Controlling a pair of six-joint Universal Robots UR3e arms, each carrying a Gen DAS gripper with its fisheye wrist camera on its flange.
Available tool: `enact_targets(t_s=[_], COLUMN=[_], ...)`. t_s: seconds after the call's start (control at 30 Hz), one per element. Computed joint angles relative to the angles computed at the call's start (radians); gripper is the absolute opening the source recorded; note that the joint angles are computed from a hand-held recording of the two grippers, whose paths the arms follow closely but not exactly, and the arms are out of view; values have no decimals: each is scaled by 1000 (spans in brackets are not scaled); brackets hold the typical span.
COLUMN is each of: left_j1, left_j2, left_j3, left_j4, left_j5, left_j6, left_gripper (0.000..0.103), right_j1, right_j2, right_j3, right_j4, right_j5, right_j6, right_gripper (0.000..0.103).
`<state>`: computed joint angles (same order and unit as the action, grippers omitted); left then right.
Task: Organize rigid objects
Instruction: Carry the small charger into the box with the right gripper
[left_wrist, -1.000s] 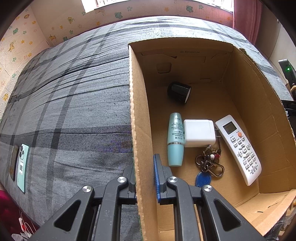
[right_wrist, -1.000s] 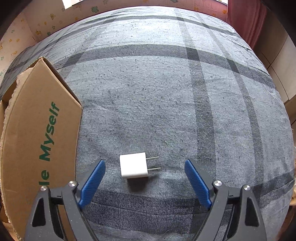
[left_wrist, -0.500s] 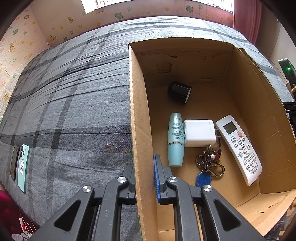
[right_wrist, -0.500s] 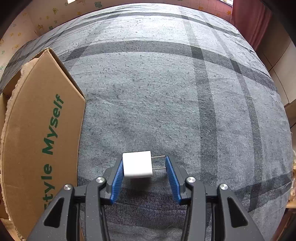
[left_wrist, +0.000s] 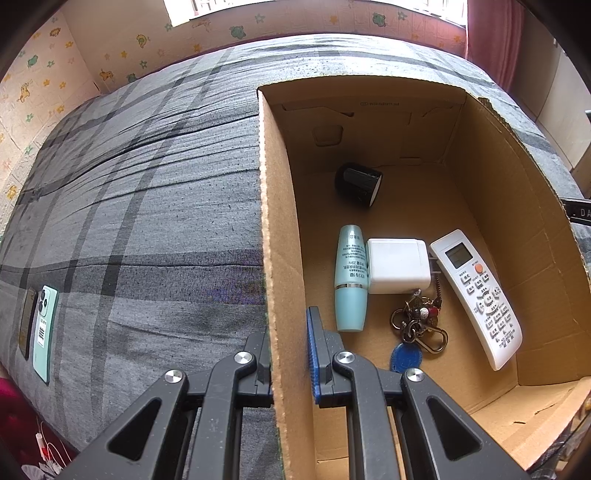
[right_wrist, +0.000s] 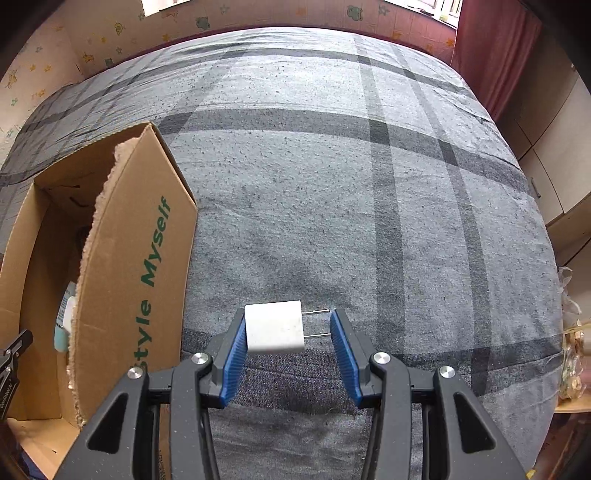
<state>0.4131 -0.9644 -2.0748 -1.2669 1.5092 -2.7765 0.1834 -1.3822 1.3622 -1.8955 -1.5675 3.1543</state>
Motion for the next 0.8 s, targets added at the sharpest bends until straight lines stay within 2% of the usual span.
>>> enact_targets(t_s=[0.3,0.8], left_j1=[-11,4], left_j2=[-6,5], left_j3=[1,3], left_j4=[6,-7], left_j5=[6,-6], left_j6=[-7,3], left_gripper=[14,14], right_j1=[35,136], right_j2=[-36,-4], right_j3=[-99,-319], right_j4=[88,200], right_j5=[-13,-34], right_j6=[8,48], right_gripper=[48,48])
